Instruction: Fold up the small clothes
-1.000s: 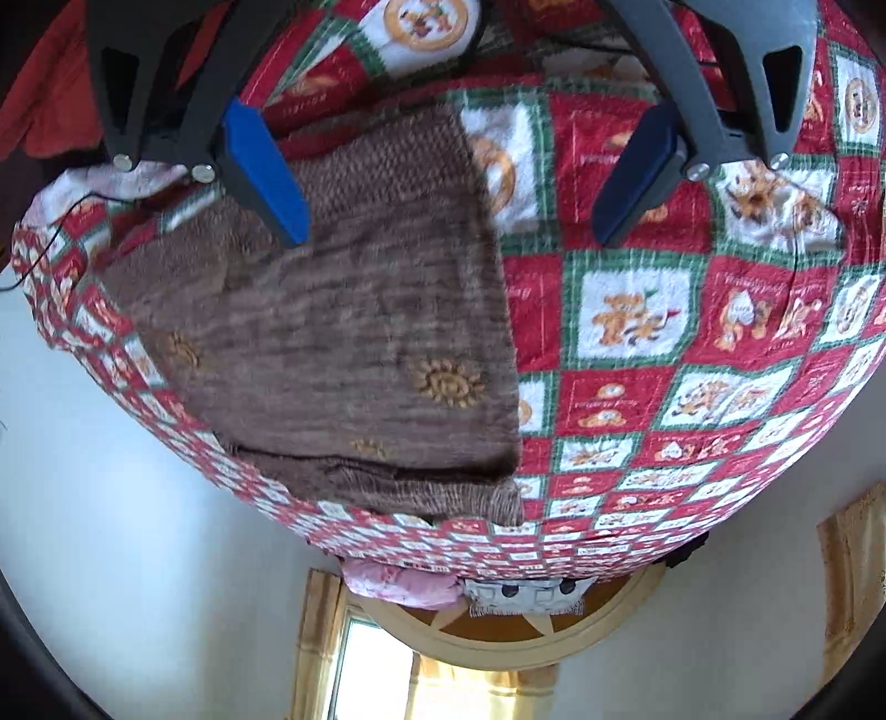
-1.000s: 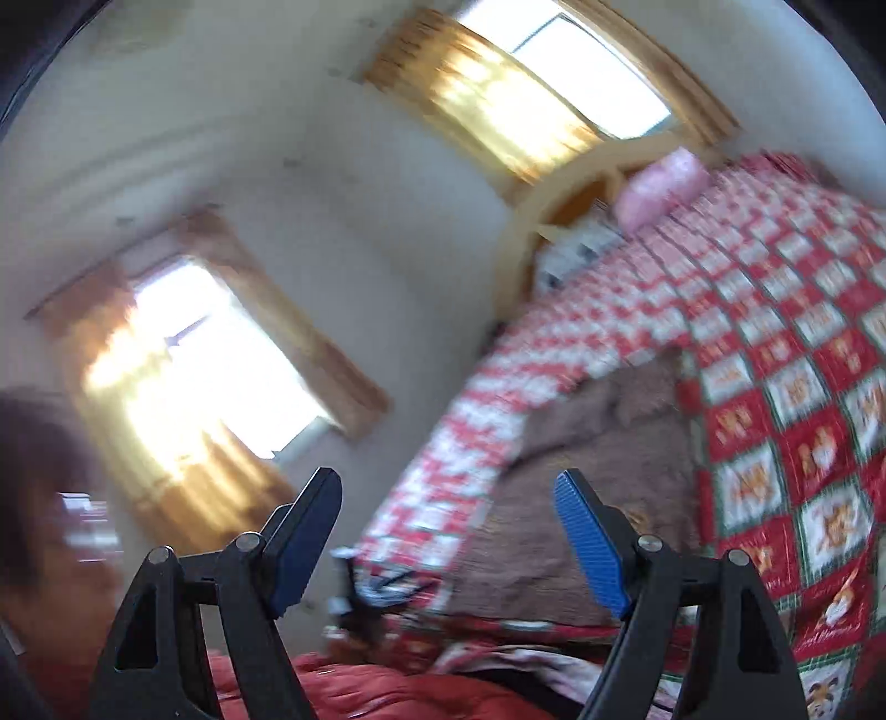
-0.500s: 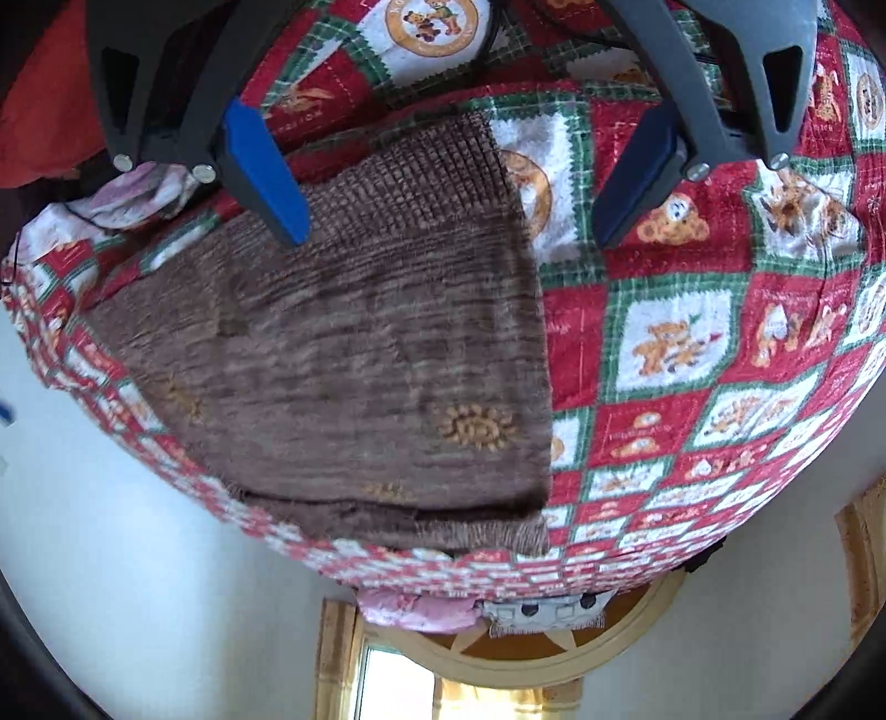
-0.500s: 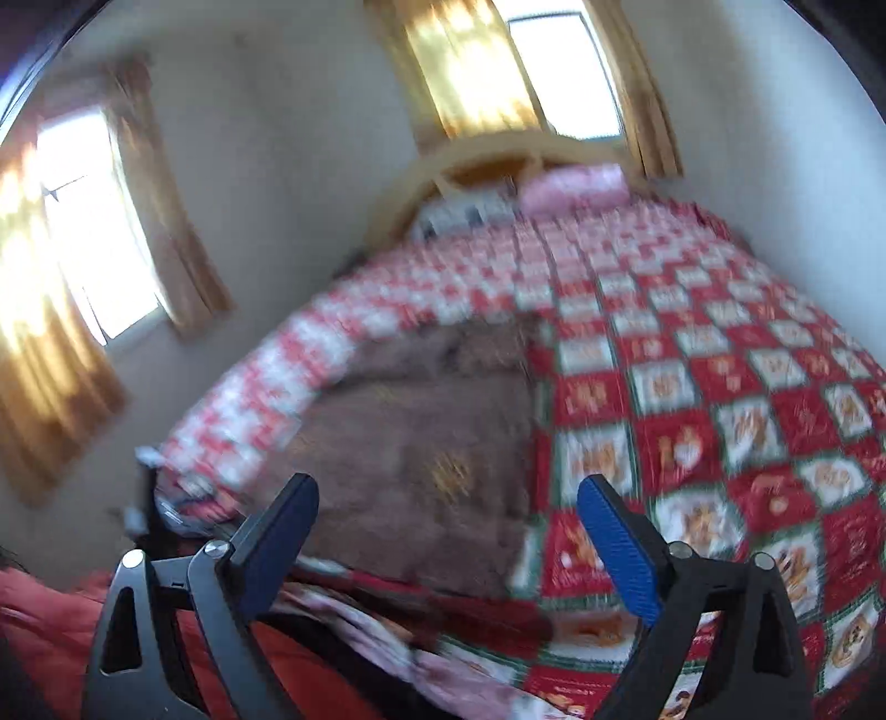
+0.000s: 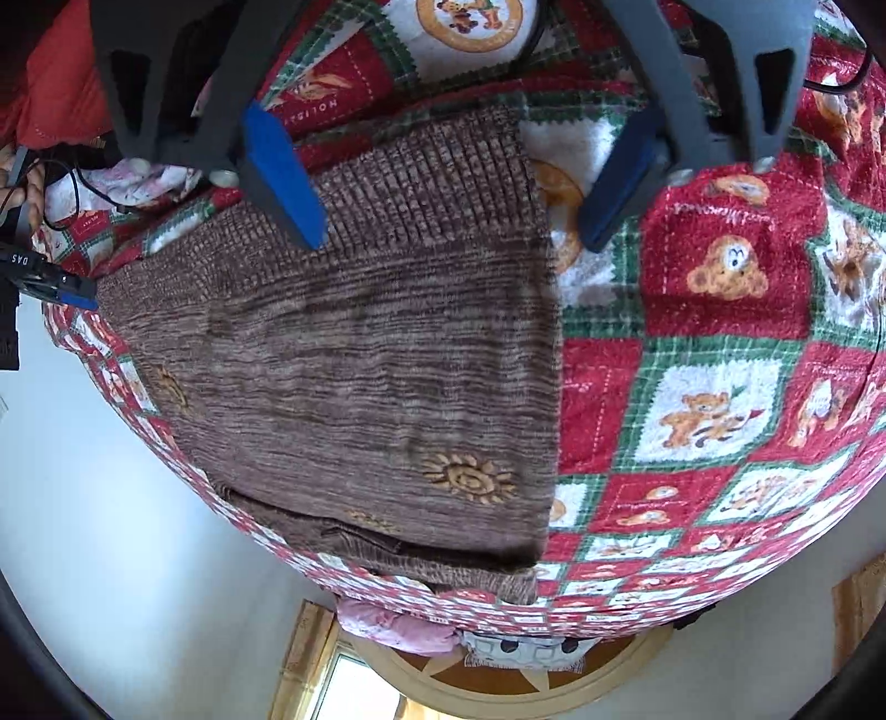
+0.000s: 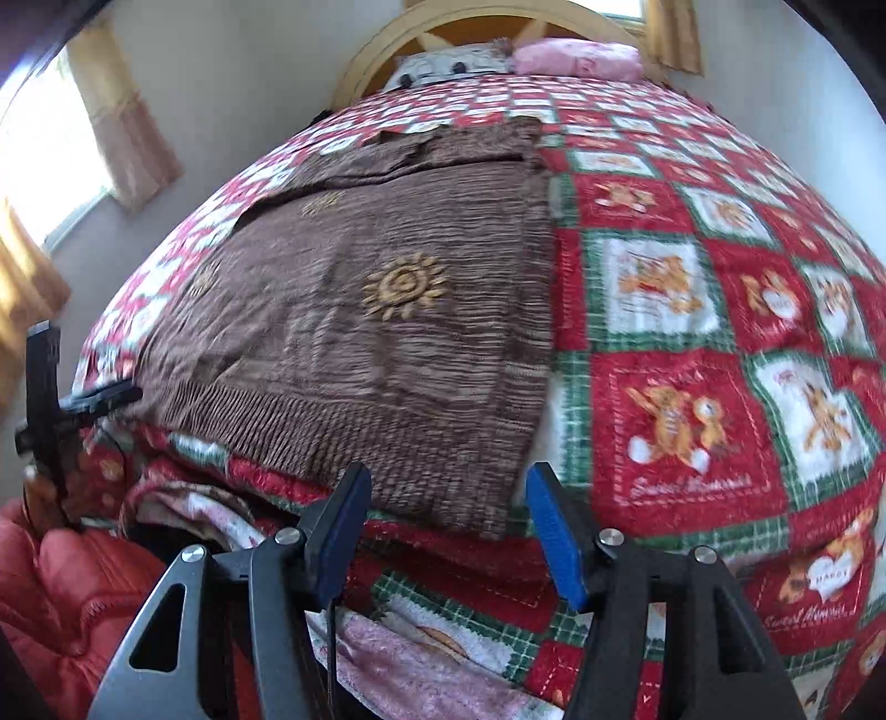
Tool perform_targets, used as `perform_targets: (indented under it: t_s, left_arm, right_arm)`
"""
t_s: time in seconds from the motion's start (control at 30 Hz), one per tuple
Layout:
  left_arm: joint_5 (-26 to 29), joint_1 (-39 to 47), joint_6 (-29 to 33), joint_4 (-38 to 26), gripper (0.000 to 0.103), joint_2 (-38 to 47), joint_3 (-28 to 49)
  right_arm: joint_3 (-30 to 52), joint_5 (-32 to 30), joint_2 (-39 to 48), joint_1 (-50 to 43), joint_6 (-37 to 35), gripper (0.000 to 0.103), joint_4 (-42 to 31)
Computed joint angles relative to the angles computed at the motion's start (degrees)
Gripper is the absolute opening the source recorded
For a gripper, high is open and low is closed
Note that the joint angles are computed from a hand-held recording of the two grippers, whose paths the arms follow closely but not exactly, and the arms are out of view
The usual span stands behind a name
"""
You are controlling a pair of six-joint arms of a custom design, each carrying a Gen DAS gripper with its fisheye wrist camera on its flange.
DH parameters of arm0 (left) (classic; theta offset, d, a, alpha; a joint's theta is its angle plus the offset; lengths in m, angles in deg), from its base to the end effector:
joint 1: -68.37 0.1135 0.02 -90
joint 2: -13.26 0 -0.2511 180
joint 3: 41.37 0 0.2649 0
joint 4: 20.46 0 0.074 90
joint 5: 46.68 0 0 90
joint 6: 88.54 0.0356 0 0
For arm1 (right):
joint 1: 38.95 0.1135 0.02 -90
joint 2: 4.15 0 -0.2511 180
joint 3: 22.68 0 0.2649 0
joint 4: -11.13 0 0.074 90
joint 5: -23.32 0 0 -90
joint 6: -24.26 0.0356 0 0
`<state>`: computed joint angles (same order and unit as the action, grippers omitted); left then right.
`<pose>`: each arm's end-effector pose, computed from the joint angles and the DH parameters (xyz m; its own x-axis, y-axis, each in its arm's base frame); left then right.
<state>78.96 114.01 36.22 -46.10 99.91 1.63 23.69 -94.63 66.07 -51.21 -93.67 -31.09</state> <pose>0.1780 0.1524 0.0850 -0.7864 -0.1415 -0.6013 0.0139 0.9691 -0.2462 0.2186 -0.0304 0.1463 -0.7900 -0.2517 -0.5590 -0.4168 0.8892 0.1885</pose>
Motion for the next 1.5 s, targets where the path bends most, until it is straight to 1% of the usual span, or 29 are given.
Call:
perform_targets:
  t_s: [0.07,0.13,0.17,0.23,0.3,0.33,0.4,0.43,0.47,0.5,0.53,0.57,0.6,0.63,0.77,0.83,0.87,0.97,1.03,1.1,1.13,1.17,1.23,1.27,1.33,1.37,1.43,1.5]
  left_arm:
    - [0.84,0.50,0.74,-1.26,0.071,0.40,0.68]
    - [1.31,0.98,0.72,-1.89,0.066,1.14,1.49]
    - [1.67,1.45,1.02,-2.53,0.064,1.49,1.91]
    - [2.50,2.52,1.89,-4.88,0.063,2.60,3.48]
    - [3.36,3.26,1.95,-6.85,0.063,4.27,5.42]
    - [4.16,3.86,2.03,-7.96,0.065,5.21,6.31]
    - [5.14,4.48,1.57,-8.54,0.065,5.67,6.67]
    - [5.37,4.20,1.10,-8.04,0.062,5.65,6.50]
    - [5.58,4.20,1.39,-7.66,0.052,5.27,5.93]
    - [6.29,4.27,2.49,-8.48,0.039,5.71,6.10]
    - [6.25,4.04,2.79,-9.37,0.016,6.60,6.54]
    - [6.02,4.08,2.11,-8.77,0.011,6.63,6.41]
    - [6.50,4.38,2.15,-8.98,0.011,6.97,6.66]
    - [6.53,4.62,2.07,-9.47,0.010,7.22,6.97]
    - [5.99,4.59,0.49,-12.39,0.008,7.83,9.06]
    - [7.04,4.50,-0.48,-15.83,0.007,8.51,11.47]
    - [8.95,4.96,-0.23,-19.58,0.007,8.82,13.51]
    - [11.25,4.45,-1.38,-24.99,0.007,6.70,16.64]
    - [12.16,3.63,-2.49,-26.38,0.007,5.02,18.02]
    - [13.50,2.23,-5.28,-27.22,0.007,4.37,20.79]
    - [14.17,1.76,-6.48,-27.16,0.007,5.12,22.29]
    - [14.59,0.70,-9.20,-26.30,0.007,5.65,24.08]
    - [14.15,-0.83,-13.11,-23.69,0.007,7.28,26.79]
    - [12.50,-2.43,-16.50,-20.64,0.007,7.92,28.21]
    - [7.72,-4.62,-19.65,-16.80,0.007,8.34,29.72]
    - [5.11,-5.62,-19.78,-14.43,0.007,7.64,29.56]
    - [2.72,-6.64,-16.78,-12.41,0.007,6.56,29.08]
    - [2.37,-6.12,-9.53,-14.02,0.013,5.14,28.52]
  right_arm:
    - [0.08,-1.89,0.35,0.20,-0.50,0.052,-1.01]
    - [-0.02,-1.80,0.45,0.78,0.20,0.047,-0.38]
    - [0.29,-2.05,1.02,0.69,0.44,0.044,-0.26]
    - [1.57,-3.45,2.98,-0.22,1.30,0.037,-0.59]
    - [2.48,-4.55,4.53,-0.73,2.23,0.034,-0.64]
    - [2.70,-5.12,5.02,-1.05,2.27,0.034,-0.63]
    - [2.36,-5.44,5.16,-0.59,2.87,0.034,0.22]
    - [2.27,-5.65,5.13,-0.53,2.85,0.034,0.34]
    - [2.10,-5.83,5.11,-0.39,2.83,0.034,0.59]
    - [1.93,-5.93,5.11,-0.33,2.74,0.034,0.87]
    - [1.59,-6.17,4.86,-0.27,2.36,0.032,1.25]
    - [1.40,-6.17,4.78,-0.24,2.07,0.025,1.48]
    - [1.33,-5.78,4.95,-0.08,1.75,0.008,1.59]
    - [1.36,-5.16,5.19,0.16,1.75,0.008,1.73]
    - [4.74,-9.69,9.57,-2.80,1.63,0.008,-2.28]
    - [6.35,-12.27,10.96,-4.25,0.97,0.007,-4.93]
    - [7.51,-14.16,11.63,-5.03,0.37,0.007,-6.95]
    - [11.45,-19.19,12.97,-6.71,0.04,0.007,-12.08]
    - [15.33,-23.56,14.85,-7.58,0.12,0.007,-16.15]
    - [19.53,-27.26,16.65,-7.60,1.47,0.007,-19.06]
    - [21.26,-28.63,17.48,-7.41,2.50,0.007,-19.70]
    - [23.43,-30.31,18.72,-7.10,4.22,0.007,-19.93]
    - [27.13,-31.97,21.16,-5.90,9.71,0.007,-17.66]
    - [28.87,-32.29,22.56,-5.19,12.91,0.007,-15.77]
    - [32.12,-32.82,25.71,-3.83,18.91,0.007,-11.99]
    - [33.69,-32.01,27.19,-2.99,21.99,0.007,-9.65]
    - [35.62,-29.42,28.96,-1.43,25.35,0.007,-6.47]
    - [37.08,-28.71,30.53,-0.62,26.10,0.007,-5.80]
